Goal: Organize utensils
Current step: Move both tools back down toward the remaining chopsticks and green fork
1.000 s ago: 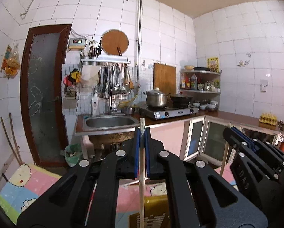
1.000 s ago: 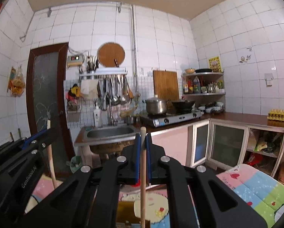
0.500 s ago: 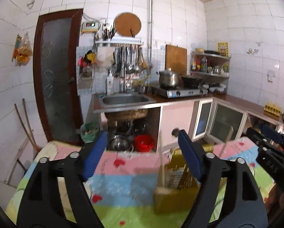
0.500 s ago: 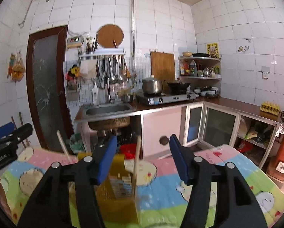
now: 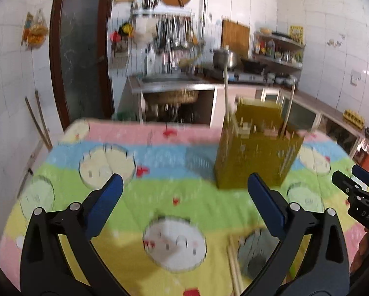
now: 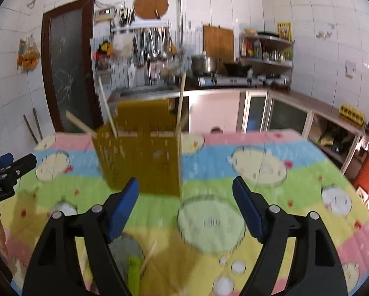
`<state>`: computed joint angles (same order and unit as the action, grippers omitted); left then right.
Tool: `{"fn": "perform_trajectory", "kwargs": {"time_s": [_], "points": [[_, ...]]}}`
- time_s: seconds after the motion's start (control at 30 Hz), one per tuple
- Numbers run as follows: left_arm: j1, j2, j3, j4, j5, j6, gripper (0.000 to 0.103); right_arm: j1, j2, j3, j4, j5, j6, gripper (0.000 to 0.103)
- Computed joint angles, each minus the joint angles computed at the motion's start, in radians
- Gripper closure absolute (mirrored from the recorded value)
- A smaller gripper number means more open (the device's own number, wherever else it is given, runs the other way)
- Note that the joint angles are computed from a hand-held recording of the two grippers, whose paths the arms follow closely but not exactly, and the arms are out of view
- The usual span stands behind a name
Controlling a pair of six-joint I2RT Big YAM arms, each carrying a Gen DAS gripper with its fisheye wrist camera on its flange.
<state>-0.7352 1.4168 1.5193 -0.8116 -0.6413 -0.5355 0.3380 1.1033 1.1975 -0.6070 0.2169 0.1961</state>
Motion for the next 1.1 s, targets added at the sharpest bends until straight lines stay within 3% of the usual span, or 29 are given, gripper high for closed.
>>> {"fn": "perform_trajectory", "kwargs": {"time_s": [0.13,0.27,0.5,0.77,1.1], "points": [[0.007,-0.002,-0.061,-0.034,0.067,-0.088,0.005,0.007,-0.024,-0.069,-0.021,-0.008,0.037,0.026],[-0.008,0.001,-0.096,-0.053,0.079,-0.117,0.005,0.018,-0.043,-0.122,-0.038,-0.011,0.063,0.026],[-0.038,0.038,-0.113,-0.091,0.103,-0.128,0.005,0.056,-0.049,-0.159,-0.067,0.003,0.068,0.026],[-0.052,0.082,-0.093,-0.148,0.139,-0.134,0.006,0.042,-0.051,-0.164,-0.086,-0.013,0.107,0.026],[-0.049,0.098,-0.085,-0.172,0.174,-0.143,0.006,0.056,-0.045,-0.163,-0.097,-0.007,0.109,0.026]]}}
